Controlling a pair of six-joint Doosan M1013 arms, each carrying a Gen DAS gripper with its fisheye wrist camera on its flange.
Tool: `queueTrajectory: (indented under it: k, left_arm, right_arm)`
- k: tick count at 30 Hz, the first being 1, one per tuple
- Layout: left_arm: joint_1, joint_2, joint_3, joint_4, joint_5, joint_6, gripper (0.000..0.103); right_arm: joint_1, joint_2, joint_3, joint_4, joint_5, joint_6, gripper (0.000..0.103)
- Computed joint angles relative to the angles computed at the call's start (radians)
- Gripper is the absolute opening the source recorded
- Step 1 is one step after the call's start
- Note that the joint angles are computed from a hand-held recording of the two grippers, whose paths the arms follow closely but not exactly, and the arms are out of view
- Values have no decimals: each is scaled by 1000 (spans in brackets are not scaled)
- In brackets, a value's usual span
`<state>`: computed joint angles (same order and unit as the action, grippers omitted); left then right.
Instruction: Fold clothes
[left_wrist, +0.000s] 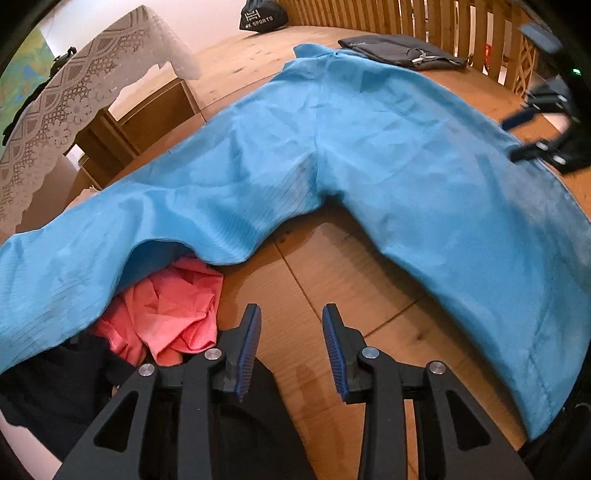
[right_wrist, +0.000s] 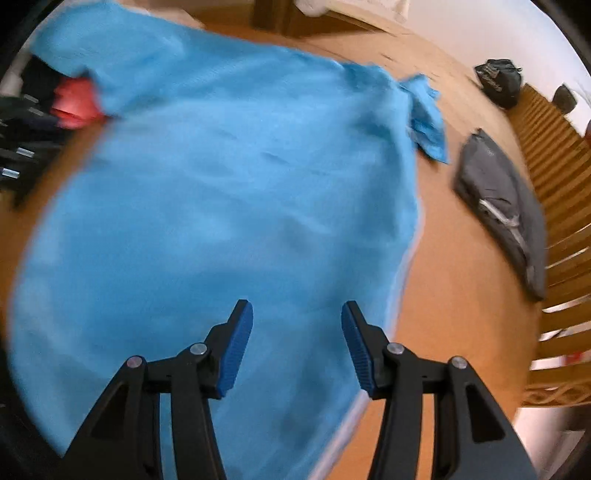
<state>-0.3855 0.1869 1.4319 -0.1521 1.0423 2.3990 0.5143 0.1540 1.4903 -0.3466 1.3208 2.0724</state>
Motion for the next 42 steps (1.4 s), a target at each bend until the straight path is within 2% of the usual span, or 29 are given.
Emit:
queueTrajectory:
  k: [1, 4, 7, 11, 13, 16, 18, 20, 21, 22, 25, 27, 28, 30, 33, 34, 36, 38, 42]
  left_arm:
    - [-3, 8, -9, 7, -4, -1, 33]
    - [-21, 37, -49, 28, -8, 3, 33]
    - [-41, 87, -121, 36, 13, -4, 35]
    - [-64, 187, -266, 31, 81, -57, 36]
    - [-81, 238, -331, 74, 92, -87, 36]
    - [-95, 308, -416, 112, 134, -117, 36]
    - [-99, 336, -445, 113, 153, -113, 36]
    - [-101, 350, -454, 108, 158, -95, 37]
    - [-102, 357, -459, 105, 161, -86, 43]
    - [-102, 362, -467, 109, 178, -84, 45]
    - [-103, 361, -476, 154, 191, -61, 45]
    - [-99, 356, -485, 182, 173, -35, 45]
    - [-96, 361, -501, 186, 172, -37, 45]
    - [-92, 379, -548, 201, 173, -59, 45]
    - [-93, 412, -617, 221, 174, -64, 44]
    - [-96, 422, -633, 221, 165, -49, 44]
    - [-100, 441, -655, 214, 169, -21, 45]
    - [-107, 463, -678, 219, 178, 5, 47]
    - [-116, 524, -741, 289, 226, 38, 47]
  right_arm:
    - [-27, 10, -5, 32, 39, -11, 52]
    - [-104, -18, 1, 130, 6, 24, 52]
    - [-179, -50, 8, 195, -122, 45, 53]
    - [-281, -8, -31, 347, -236, 23, 53]
    - [-298, 46, -81, 335, -215, 29, 54]
    - [-311, 107, -132, 333, -183, -11, 54]
    - [-311, 112, -134, 327, -173, -46, 53]
    - [-311, 117, -136, 321, -163, -81, 42]
    - [-314, 111, -131, 328, -149, -86, 33]
    - [-316, 103, -124, 336, -133, -89, 25]
    - [-322, 83, -107, 348, -82, -95, 24]
    - [-324, 72, -102, 365, -71, -124, 27]
    - [-324, 66, -105, 360, -67, -126, 38]
    - [-311, 58, -126, 288, -62, -100, 42]
    - [-272, 55, -165, 131, -102, -111, 44]
    - [-271, 56, -175, 135, -136, -140, 53]
    - [-274, 82, -213, 170, -146, -233, 59]
    - [-268, 120, -255, 136, -137, -295, 59]
    - [-299, 219, -358, 193, -83, -452, 59]
